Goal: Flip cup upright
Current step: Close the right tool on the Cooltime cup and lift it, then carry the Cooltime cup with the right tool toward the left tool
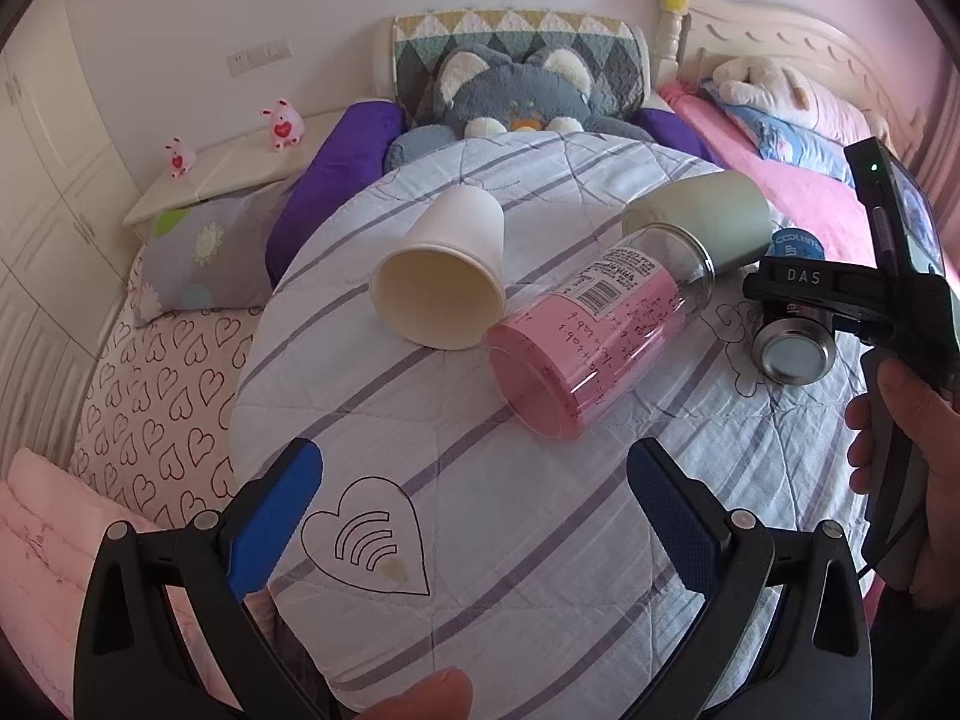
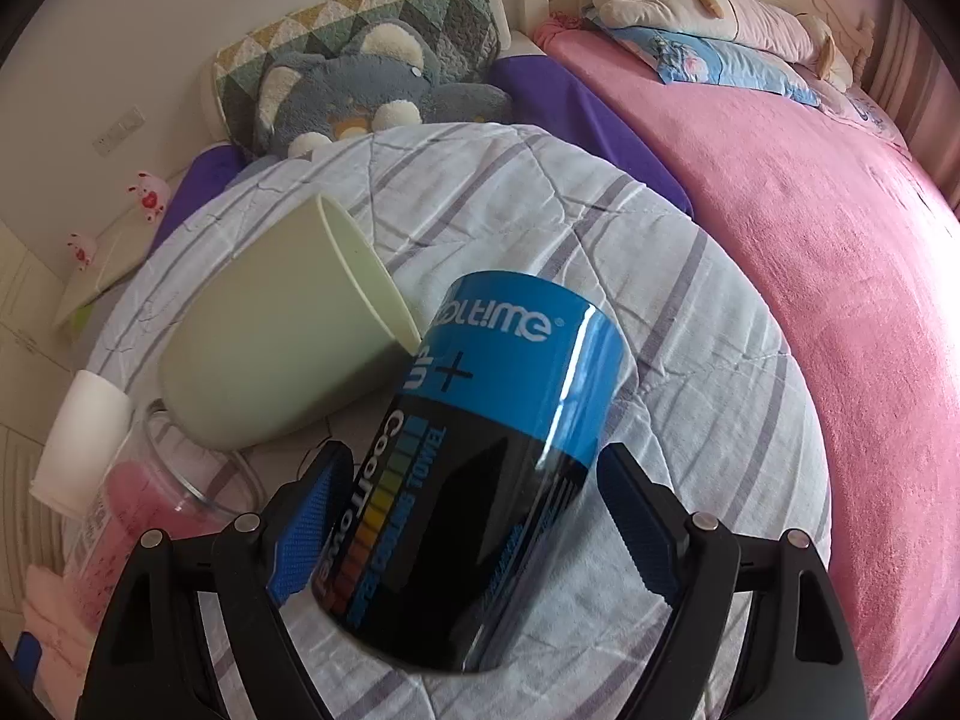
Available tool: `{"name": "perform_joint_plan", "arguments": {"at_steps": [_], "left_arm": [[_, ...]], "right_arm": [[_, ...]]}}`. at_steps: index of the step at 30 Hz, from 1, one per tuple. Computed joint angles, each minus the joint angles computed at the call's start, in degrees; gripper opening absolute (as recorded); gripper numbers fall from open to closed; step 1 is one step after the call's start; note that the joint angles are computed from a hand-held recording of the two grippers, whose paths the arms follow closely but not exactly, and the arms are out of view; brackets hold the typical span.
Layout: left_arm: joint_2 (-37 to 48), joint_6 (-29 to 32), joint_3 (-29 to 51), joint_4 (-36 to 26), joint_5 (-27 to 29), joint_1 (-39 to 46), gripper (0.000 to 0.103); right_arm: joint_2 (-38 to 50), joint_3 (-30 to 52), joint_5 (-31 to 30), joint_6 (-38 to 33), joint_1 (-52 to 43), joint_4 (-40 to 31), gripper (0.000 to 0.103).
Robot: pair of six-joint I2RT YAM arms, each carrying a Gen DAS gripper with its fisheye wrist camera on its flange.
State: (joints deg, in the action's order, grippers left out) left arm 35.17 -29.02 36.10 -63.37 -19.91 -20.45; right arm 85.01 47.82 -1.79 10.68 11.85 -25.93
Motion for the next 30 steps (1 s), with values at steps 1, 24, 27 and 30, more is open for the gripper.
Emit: {"name": "perform_joint_plan", "arguments": {"at_steps": [1, 24, 27, 30], "left_arm": [[0.2, 0.3, -0.2, 0.2, 0.3, 0.6, 0.103], [0.4, -23.0, 4.6, -13.3, -10.0, -23.6, 0.103], [0.9, -29.2, 5.7, -16.9, -12.2, -29.2, 0.103], [2.2, -38.9, 7.1, -22.3, -14.7, -37.4, 0.103]], "right_arm": [[0.8, 0.2, 0.0, -0.1, 0.1, 0.1, 0.084], [-13.8, -8.8, -4.9, -12.5, -0.1, -6.7, 0.076], [-18.6, -10.1, -5.4, -13.5, 0.2, -9.7, 0.076], [-25.7, -11.0, -6.4, -14.4, 1.2, -14.8, 0.076]]}}
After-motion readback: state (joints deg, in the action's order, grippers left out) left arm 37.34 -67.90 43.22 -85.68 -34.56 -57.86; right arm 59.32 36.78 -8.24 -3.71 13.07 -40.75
